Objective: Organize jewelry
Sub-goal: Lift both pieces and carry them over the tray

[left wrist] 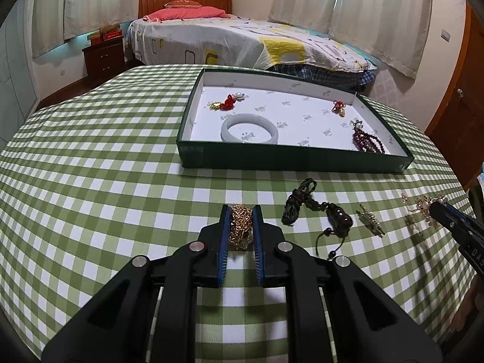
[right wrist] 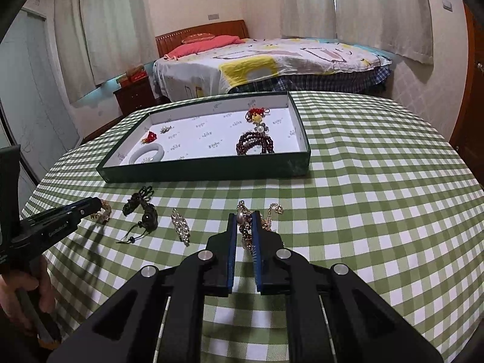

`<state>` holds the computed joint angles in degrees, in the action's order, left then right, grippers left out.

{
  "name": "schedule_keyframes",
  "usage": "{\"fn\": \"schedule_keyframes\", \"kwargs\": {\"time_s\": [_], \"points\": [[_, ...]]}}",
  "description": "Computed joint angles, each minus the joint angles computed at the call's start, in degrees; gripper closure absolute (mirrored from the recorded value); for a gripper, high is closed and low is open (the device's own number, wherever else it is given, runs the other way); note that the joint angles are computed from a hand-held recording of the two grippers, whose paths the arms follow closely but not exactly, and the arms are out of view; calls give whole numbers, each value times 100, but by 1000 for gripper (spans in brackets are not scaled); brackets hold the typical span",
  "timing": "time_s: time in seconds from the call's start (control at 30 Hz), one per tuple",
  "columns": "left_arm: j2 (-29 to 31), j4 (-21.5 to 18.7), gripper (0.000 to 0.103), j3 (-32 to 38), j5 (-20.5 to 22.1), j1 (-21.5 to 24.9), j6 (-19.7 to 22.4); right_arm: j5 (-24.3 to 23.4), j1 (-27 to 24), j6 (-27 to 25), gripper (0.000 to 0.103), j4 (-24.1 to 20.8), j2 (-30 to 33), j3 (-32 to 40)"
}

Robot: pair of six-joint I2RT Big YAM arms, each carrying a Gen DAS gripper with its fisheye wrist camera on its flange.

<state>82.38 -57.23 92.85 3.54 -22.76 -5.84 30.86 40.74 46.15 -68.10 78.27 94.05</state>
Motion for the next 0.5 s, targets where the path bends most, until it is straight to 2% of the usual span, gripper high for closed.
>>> {"fn": "schedule_keyframes", "kwargs": {"time_s": [0.3, 0.5], "points": [[-148, 66, 88, 186, 133, -9, 5, 224, 71, -160, 93, 121, 12, 181], [-185, 134, 88, 498, 237, -48, -16, 457, 111, -483, 93, 257, 66, 548]]}}
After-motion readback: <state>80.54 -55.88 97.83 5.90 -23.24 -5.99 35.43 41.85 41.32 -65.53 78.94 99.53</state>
